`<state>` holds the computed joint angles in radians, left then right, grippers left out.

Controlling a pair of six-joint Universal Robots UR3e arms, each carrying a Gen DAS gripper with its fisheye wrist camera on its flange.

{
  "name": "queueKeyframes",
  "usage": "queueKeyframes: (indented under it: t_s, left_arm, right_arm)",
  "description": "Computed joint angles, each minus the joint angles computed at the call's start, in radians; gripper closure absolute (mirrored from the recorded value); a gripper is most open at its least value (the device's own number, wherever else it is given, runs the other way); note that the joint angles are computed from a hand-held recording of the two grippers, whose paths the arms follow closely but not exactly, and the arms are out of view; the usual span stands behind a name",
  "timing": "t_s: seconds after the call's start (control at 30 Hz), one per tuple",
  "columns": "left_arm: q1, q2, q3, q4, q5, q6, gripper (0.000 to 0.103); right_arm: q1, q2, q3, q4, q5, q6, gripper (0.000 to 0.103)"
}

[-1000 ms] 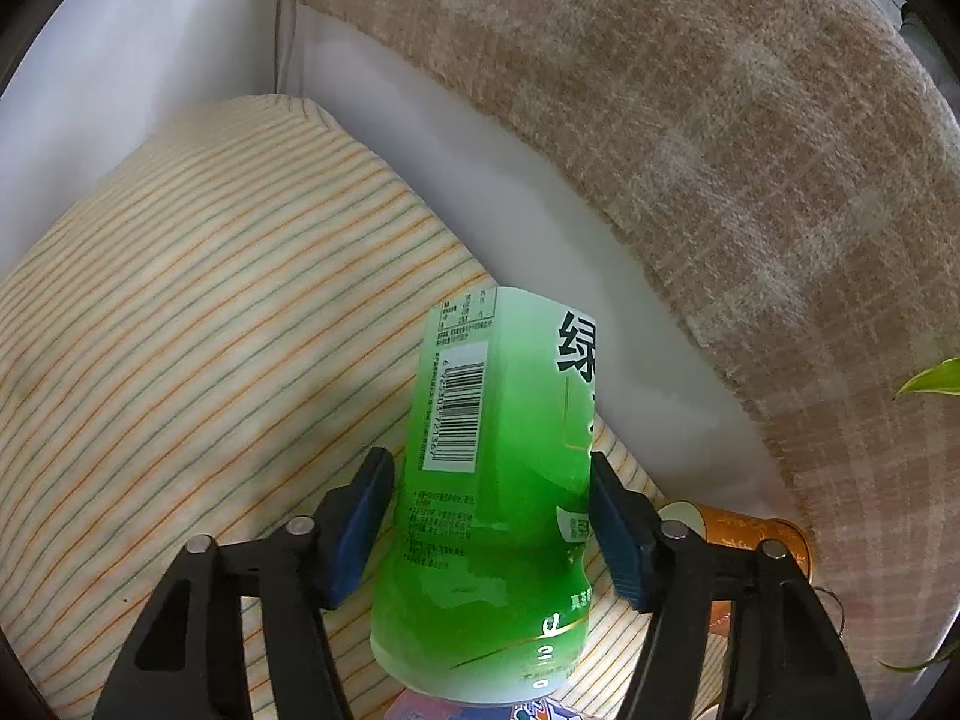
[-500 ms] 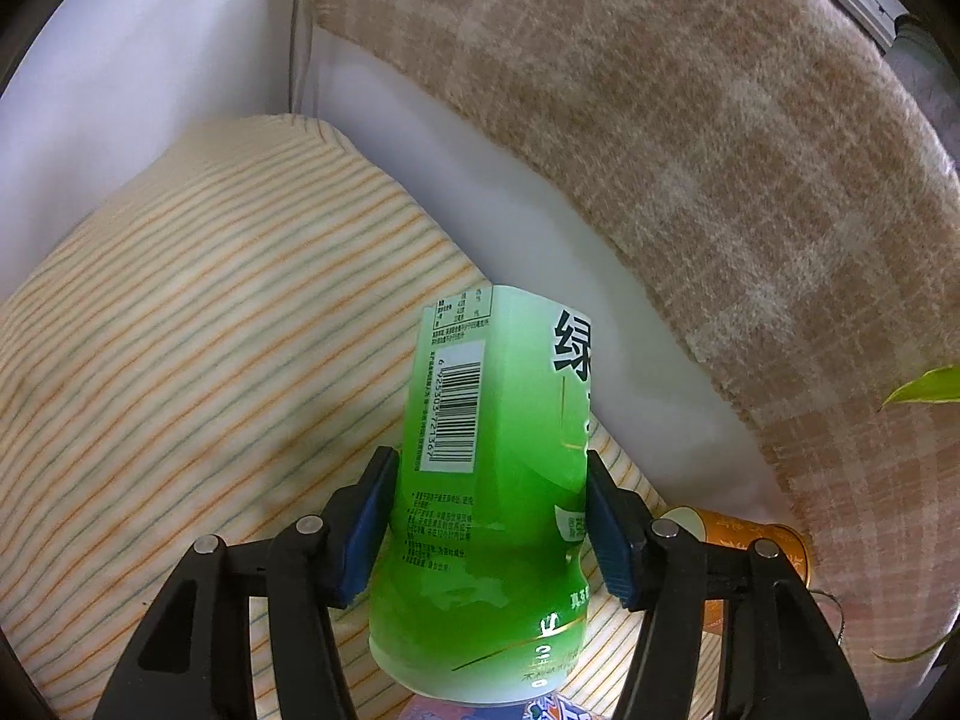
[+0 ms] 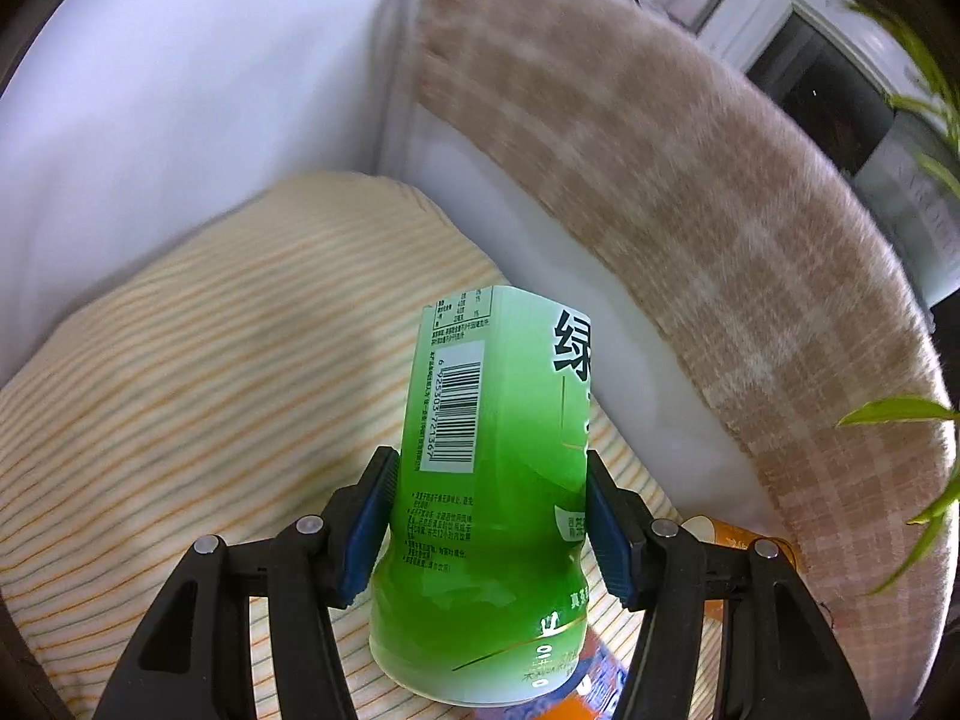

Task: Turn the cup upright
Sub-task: 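Lift the green bottle with the right gripper and carry it toward open bench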

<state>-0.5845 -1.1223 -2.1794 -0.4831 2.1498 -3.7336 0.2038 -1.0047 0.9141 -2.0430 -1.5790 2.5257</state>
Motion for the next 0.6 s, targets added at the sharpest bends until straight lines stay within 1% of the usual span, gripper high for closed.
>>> queueKeyframes:
  t_s: [0.13, 0.3, 0.47, 0.5, 0.6]
  left_arm:
    - [-0.029, 0.003, 0.007, -0.01, 0.029, -0.014, 0.0]
    - [-0.078, 0.004, 0.02, -0.035, 0.076, -0.04, 0.0]
    - [-0.156, -0.015, 0.046, -0.063, 0.147, -0.081, 0.0]
    - [-0.174, -0.021, 0.053, -0.067, 0.161, -0.09, 0.0]
    - [-0.214, -0.042, 0.072, -0.08, 0.194, -0.111, 0.0]
  right_arm:
    - [0.004, -0.118, 0.107, -0.014, 0.042, -0.007, 0.042]
    - [0.028, -0.237, 0.228, -0.059, 0.068, 0.002, 0.042]
    - [-0.005, -0.439, 0.456, -0.126, 0.138, -0.016, 0.042]
    - [-0.013, -0.456, 0.487, -0.143, 0.15, -0.019, 0.042]
    - [-0.059, -0.578, 0.594, -0.139, 0.204, -0.039, 0.042]
